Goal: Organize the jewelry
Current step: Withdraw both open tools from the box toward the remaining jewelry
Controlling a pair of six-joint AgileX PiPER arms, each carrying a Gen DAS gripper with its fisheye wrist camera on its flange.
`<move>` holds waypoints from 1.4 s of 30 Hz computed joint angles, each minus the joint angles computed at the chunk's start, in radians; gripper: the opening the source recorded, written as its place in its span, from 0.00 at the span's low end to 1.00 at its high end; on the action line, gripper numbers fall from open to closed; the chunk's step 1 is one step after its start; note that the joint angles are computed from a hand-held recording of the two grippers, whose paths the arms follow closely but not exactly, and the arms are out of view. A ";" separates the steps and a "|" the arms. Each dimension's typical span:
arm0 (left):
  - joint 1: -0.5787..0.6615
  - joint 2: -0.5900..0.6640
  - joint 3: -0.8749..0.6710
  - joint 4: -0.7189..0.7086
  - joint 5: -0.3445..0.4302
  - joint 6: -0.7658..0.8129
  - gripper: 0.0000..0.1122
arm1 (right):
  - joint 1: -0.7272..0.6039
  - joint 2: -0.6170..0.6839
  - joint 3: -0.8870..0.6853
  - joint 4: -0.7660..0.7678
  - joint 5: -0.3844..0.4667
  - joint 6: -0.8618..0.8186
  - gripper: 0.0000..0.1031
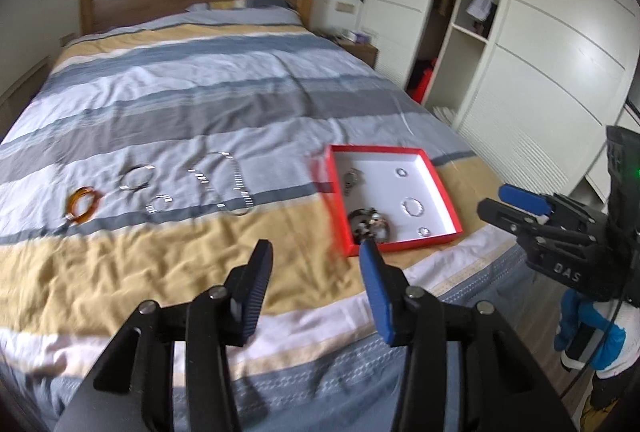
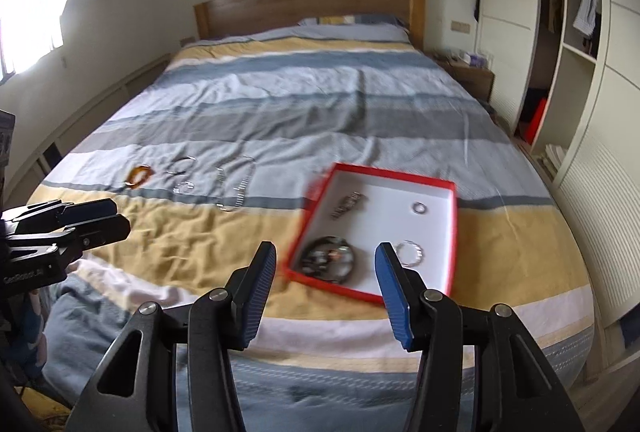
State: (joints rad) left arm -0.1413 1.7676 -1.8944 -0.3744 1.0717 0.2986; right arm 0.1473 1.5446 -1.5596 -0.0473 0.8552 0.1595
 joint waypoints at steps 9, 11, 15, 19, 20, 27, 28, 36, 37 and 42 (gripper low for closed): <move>0.228 -0.173 0.206 -0.045 -0.017 0.109 0.39 | 0.225 -0.037 -0.016 -0.152 0.026 0.199 0.52; 0.290 -0.198 0.240 -0.073 -0.014 0.149 0.39 | 0.263 -0.034 -0.027 -0.178 0.039 0.219 0.52; 0.408 -0.231 0.286 -0.110 -0.009 0.213 0.39 | 0.323 -0.034 -0.047 -0.224 0.048 0.262 0.52; 0.494 -0.237 0.306 -0.120 -0.019 0.237 0.39 | 0.355 -0.027 -0.067 -0.250 0.057 0.291 0.52; 0.512 -0.235 0.308 -0.124 -0.018 0.241 0.39 | 0.357 -0.027 -0.070 -0.250 0.055 0.294 0.52; 0.559 -0.202 0.320 -0.155 -0.023 0.282 0.39 | 0.344 0.003 -0.094 -0.231 0.046 0.296 0.56; 0.557 -0.195 0.322 -0.156 -0.027 0.286 0.40 | 0.340 0.012 -0.098 -0.226 0.044 0.292 0.56; 0.493 -0.105 0.300 -0.128 -0.103 0.298 0.45 | 0.297 0.128 -0.143 -0.158 -0.003 0.229 0.59; 0.484 -0.080 0.285 -0.124 -0.106 0.293 0.45 | 0.290 0.153 -0.155 -0.142 -0.012 0.213 0.59; 0.438 0.055 0.184 -0.096 -0.088 0.258 0.45 | 0.253 0.299 -0.257 -0.043 -0.019 0.123 0.63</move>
State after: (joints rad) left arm 0.2970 1.8229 -1.7102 -0.4707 0.9833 0.5564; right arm 0.3999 1.8433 -1.8163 -0.0907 0.8363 0.2823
